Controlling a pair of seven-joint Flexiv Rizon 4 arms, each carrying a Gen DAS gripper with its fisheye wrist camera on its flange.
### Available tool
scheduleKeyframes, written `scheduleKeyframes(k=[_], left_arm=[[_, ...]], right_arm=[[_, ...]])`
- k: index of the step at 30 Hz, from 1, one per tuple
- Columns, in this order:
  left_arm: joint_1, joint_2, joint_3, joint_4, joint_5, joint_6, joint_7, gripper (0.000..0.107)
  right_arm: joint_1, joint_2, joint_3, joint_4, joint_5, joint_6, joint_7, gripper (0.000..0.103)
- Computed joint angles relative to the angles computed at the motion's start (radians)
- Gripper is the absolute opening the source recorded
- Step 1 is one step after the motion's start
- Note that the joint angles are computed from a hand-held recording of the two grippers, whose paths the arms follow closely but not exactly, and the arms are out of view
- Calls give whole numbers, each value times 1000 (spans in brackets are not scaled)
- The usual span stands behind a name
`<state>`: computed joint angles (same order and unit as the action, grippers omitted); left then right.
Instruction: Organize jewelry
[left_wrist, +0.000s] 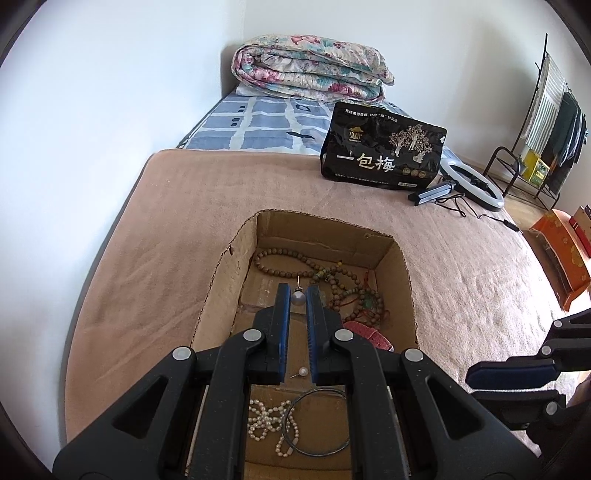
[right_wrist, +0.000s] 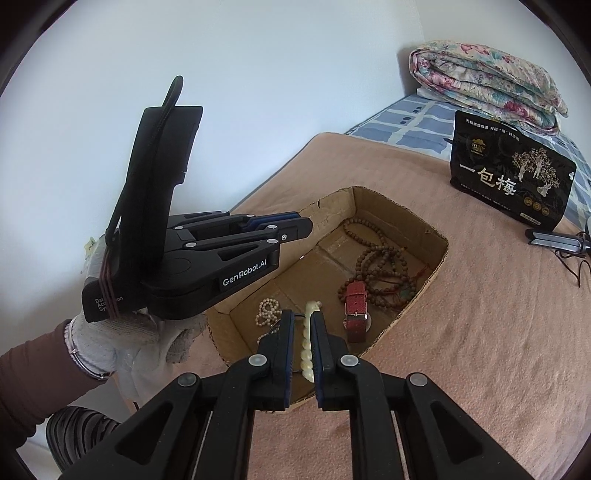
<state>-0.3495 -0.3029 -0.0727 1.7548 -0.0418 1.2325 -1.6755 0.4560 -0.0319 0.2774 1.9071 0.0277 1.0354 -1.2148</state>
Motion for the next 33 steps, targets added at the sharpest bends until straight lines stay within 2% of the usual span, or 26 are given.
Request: scheduleKeyframes(k=[2, 4, 5, 6, 7, 9, 13, 18, 33], left_arm=[[-9, -3, 12, -10, 18, -13, -21, 7], [-7, -3, 11, -12, 21, -14, -24, 17], [-10, -3, 16, -14, 29, -13, -33, 36], [-14, -3, 22, -14, 40, -5, -45, 52], [-16, -1, 26, -11, 47, 6, -56, 55], [-19, 2, 31, -11, 59, 10, -71, 57], [-22, 9, 37, -10, 82, 2, -96, 59], [-28, 24, 42, -6, 112, 1, -123, 62], [-50, 154, 21, 30, 217, -22, -241, 62]], right_arm=[[2, 0, -2, 7, -32, 13, 20, 32], [4, 2, -2, 12, -60, 19, 34, 34], [4, 2, -2, 13, -71, 21, 37, 36], [6, 4, -2, 17, -89, 22, 45, 45], [6, 5, -3, 22, -108, 26, 53, 50], [8, 12, -3, 41, -162, 47, 79, 73], [5, 25, -8, 76, -291, 74, 168, 88], [-2, 41, -10, 93, -381, 64, 238, 97], [-45, 186, 22, 171, -508, 27, 362, 101]])
